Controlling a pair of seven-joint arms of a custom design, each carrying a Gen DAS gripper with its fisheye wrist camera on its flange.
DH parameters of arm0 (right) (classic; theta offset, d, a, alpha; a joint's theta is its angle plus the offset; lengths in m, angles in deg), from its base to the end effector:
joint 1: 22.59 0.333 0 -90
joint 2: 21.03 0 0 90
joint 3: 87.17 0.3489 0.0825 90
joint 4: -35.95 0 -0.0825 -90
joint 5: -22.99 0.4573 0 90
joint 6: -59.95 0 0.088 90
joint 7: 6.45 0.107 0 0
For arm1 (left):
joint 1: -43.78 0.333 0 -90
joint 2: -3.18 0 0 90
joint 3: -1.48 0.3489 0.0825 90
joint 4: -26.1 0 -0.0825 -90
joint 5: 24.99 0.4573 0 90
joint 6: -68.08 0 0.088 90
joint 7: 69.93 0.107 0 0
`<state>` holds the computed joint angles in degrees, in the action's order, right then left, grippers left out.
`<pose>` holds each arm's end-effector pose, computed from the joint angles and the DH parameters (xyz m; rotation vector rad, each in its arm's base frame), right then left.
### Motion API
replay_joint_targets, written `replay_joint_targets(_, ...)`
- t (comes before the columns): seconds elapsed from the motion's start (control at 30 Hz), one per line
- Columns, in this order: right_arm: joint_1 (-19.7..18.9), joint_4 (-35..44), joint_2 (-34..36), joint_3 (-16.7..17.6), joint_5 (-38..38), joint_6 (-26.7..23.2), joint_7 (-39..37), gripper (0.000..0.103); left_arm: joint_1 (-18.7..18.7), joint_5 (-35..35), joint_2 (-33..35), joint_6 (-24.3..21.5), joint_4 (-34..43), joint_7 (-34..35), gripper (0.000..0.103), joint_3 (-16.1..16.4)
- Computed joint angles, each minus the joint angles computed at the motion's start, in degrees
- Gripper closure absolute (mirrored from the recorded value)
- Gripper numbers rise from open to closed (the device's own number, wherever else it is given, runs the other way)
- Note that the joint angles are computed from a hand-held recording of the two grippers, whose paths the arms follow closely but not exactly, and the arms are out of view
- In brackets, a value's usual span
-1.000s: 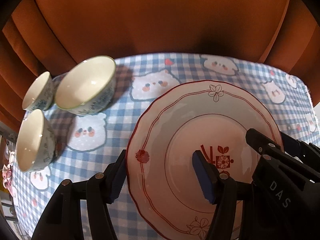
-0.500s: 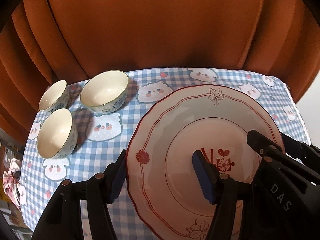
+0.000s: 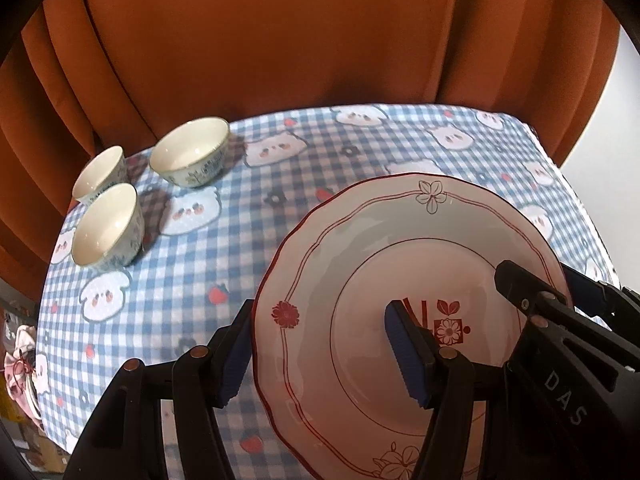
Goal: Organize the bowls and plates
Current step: 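Carry the red-rimmed plate with both grippers over the yellow-flower plate stack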
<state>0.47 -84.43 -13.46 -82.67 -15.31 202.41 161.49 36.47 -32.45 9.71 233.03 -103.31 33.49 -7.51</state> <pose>0.5757 0.3027 0.3698 -1.5401 2.3105 -0.5977 0.6045 -0.1681 0.3485 -1.5462 2.3226 -0.6034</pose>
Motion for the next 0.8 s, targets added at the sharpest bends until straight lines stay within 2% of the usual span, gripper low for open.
replay_joint_targets(0.17,-0.39,-4.23,-2.31,0.25,0.78,1.43,0.52,0.056,-1.39,3.13,-0.87,1.10,-2.77,-3.63,0.038,0.18)
replay_joint_targets(0.33,-1.46,-7.65,-3.61,0.40,2.49,3.75,-1.29,0.056,-3.62,11.23,-0.46,0.87,-3.86,-12.22,0.038,1.37)
replay_joint_targets(0.53,-2.93,-10.41,-3.25,0.25,6.61,7.01,-7.39,0.056,-5.31,18.81,0.98,-1.60,-3.35,-21.44,0.038,2.18)
replay_joint_targets(0.8,-4.34,-11.57,-1.74,-0.64,9.35,11.56,-14.46,0.056,-6.82,24.40,2.82,-3.90,-1.64,-30.64,0.038,2.74)
